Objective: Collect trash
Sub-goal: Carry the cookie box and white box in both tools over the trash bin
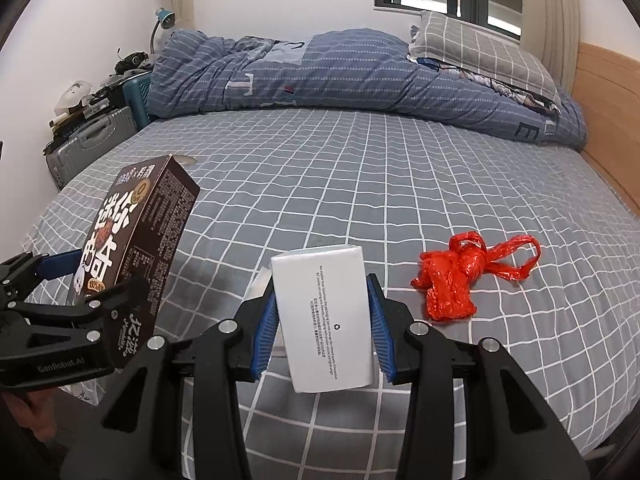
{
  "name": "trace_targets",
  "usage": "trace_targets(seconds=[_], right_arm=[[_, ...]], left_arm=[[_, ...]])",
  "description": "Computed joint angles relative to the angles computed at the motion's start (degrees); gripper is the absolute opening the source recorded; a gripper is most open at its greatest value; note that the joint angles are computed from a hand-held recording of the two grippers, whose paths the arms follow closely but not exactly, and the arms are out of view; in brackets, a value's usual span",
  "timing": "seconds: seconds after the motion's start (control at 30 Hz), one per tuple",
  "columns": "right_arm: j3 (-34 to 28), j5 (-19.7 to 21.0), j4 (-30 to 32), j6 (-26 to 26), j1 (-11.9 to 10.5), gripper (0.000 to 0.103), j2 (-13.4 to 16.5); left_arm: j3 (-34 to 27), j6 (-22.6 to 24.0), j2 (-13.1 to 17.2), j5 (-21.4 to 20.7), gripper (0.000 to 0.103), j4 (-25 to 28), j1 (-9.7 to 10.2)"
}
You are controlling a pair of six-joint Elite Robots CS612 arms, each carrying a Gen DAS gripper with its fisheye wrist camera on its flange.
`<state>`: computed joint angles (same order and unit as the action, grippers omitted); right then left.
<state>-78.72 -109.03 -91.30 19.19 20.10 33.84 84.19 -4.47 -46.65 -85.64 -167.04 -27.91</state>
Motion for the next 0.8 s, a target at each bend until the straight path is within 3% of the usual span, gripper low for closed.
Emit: trace_targets(seconds=[0.8], right_arm=[[-4.37,-1.7,2.92,0.7,1.96,0.04,1.45]], left_arm=[[4.73,-0.18,-2.96,-0.92,0.09,-1.28,-0.01]])
